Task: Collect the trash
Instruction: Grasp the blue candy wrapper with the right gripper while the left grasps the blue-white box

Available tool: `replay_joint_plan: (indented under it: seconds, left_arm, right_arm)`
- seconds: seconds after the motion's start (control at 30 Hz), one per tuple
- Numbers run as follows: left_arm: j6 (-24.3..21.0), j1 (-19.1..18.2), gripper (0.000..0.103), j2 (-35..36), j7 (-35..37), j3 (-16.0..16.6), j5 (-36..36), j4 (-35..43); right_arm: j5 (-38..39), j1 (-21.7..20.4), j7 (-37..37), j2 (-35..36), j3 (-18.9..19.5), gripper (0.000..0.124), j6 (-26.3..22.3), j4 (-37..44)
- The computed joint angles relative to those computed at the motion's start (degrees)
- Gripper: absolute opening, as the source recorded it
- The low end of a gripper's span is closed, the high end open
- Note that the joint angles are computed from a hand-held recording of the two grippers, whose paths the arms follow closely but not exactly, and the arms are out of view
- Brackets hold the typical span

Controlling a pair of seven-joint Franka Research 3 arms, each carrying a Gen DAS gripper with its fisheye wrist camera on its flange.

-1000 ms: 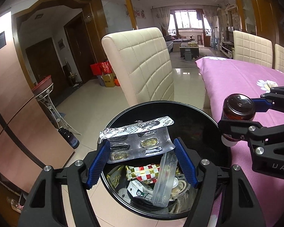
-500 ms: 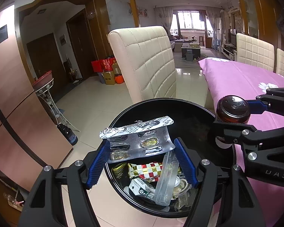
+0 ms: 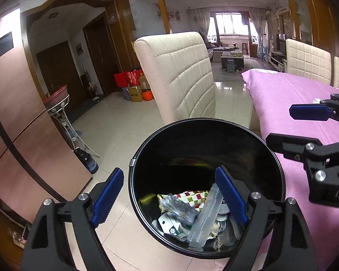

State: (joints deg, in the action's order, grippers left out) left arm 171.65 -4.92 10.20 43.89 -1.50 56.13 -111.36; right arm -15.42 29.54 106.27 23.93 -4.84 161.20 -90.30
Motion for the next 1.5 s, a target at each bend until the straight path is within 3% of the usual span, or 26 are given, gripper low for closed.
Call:
replay_joint_plan:
  seconds: [0.2,0.47,0.57,0.67,0.9,1.03,1.27,1.4,1.5]
  left_arm:
    - [0.5,0.2,0.081,0.8,6.4,-2.1,-6.9,0.3]
    - [1.2,-2.5,0.081,2.9,15.7,-5.1,-14.9,2.6]
    - [1.9,-2.2,0.081,3.8,21.9,-8.0,-21.6,3.0]
    - [3.3,-5.3,0.081,5.0,22.9,-7.1,-22.1,4.1]
    - [4.0,-7.5,0.081,9.5,31.0,-11.3,-28.8,9.0]
    - [2.1,-8.3,0.081,12.3,37.0,-15.2,-33.2,13.1]
    - [-2.8,-11.6,0.081,21.3,46.7,-19.8,-39.1,25.3]
    - [-7.4,-16.7,0.081,27.2,49.2,-18.0,-40.2,34.4]
    - [-10.6,-18.6,0.081,31.9,52.3,-18.5,-42.1,41.5]
  right_arm:
    - [-1.3,-0.4,3.3,-2.2,-1.8,0.063,0.6,-3.5]
    - [-8.4,-2.4,13.8,-8.3,-5.2,0.063,2.7,-12.5]
    - [-13.2,-3.8,19.2,-11.2,-6.4,0.063,3.3,-16.4]
    - [-16.4,-6.2,23.3,-14.1,-6.7,0.063,3.8,-20.2]
    - [-25.7,-11.8,32.4,-20.1,-6.5,0.063,2.9,-26.7]
    - [-32.0,-16.2,38.6,-24.1,-6.2,0.063,2.1,-31.0]
    - [-33.8,-24.8,42.0,-26.0,-5.1,0.067,0.3,-34.3]
    - [-31.3,-28.9,41.4,-25.0,-3.9,0.067,0.0,-34.0]
    - [-28.8,-31.8,40.8,-24.7,-2.9,0.068,1.6,-34.4]
